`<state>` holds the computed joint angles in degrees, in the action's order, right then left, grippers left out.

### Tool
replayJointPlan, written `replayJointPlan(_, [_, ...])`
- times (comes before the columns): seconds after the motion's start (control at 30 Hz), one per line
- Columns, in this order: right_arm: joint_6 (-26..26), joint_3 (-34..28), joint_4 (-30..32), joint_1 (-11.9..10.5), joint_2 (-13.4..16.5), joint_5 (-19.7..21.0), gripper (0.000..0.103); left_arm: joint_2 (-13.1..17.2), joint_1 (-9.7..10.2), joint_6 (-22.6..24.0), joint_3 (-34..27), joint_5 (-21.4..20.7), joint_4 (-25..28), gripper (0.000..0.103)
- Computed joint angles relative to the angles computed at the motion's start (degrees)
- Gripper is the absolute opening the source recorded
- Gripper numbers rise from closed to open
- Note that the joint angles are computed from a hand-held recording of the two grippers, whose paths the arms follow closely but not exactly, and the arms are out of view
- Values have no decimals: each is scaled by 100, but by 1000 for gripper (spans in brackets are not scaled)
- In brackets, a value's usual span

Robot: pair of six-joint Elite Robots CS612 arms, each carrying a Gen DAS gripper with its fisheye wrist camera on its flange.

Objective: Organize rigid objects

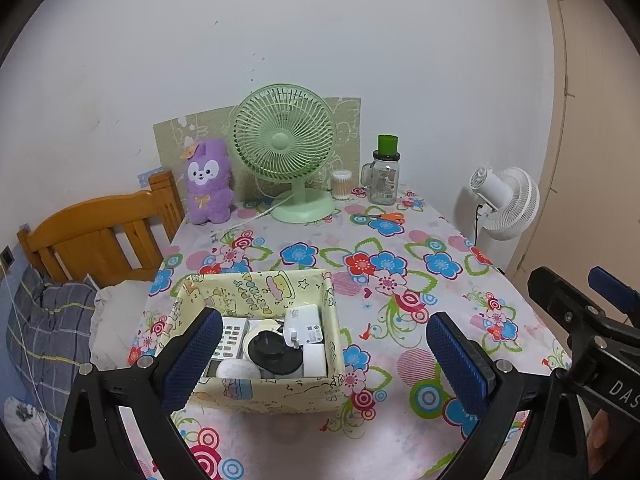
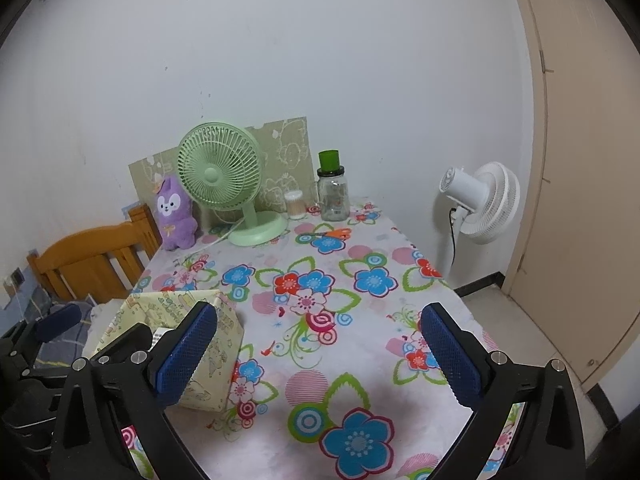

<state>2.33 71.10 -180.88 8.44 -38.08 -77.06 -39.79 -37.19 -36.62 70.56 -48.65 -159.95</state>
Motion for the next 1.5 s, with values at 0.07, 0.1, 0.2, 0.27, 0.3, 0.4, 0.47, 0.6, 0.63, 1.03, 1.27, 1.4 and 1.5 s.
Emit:
replayJointPlan(0.07, [-18,-3,-17,9,3,-27,103,-1,3,-5,6,-18,-10,103])
replayJointPlan(0.1, [-35,-2,-29,15,1,-38,103,2,3,1,4,-20,-15,103])
replayJointPlan(0.2, [-87,-14,-65,29,2,-63,103,7,0,32,5,-21,-56,103])
replayJointPlan(0.27, [-131,-13,-103,39,0,-91,103,7,-5,48,3,-3,-74,103])
replayJointPlan(0.3, [-147,-8,-146,42,-1,-104,103,5,-6,50,9,2,-90,103])
replayJointPlan(0.4, [-170,-4,-221,51,-3,-100,103,-7,-14,78,22,34,-128,103])
replayJointPlan(0.47, [-170,6,-254,54,-6,-90,103,-11,-26,108,30,79,-151,103])
replayJointPlan(0.6, [-215,18,-329,79,-11,-191,103,-20,-31,104,51,96,-175,103])
replayJointPlan(0.63, [-223,29,-342,81,-17,-199,103,-28,-26,94,55,62,-169,103])
replayJointPlan(1.03, [-234,96,-443,90,-58,-173,103,-88,-27,-78,140,-3,-193,103])
replayJointPlan(1.27, [-243,99,-454,92,-59,-179,103,-92,-26,-93,147,-31,-184,103])
replayJointPlan(1.4, [-240,101,-452,90,-61,-171,103,-91,-26,-95,146,-35,-191,103])
replayJointPlan(1.5, [-252,98,-452,91,-59,-176,103,-90,-27,-98,143,-33,-182,103])
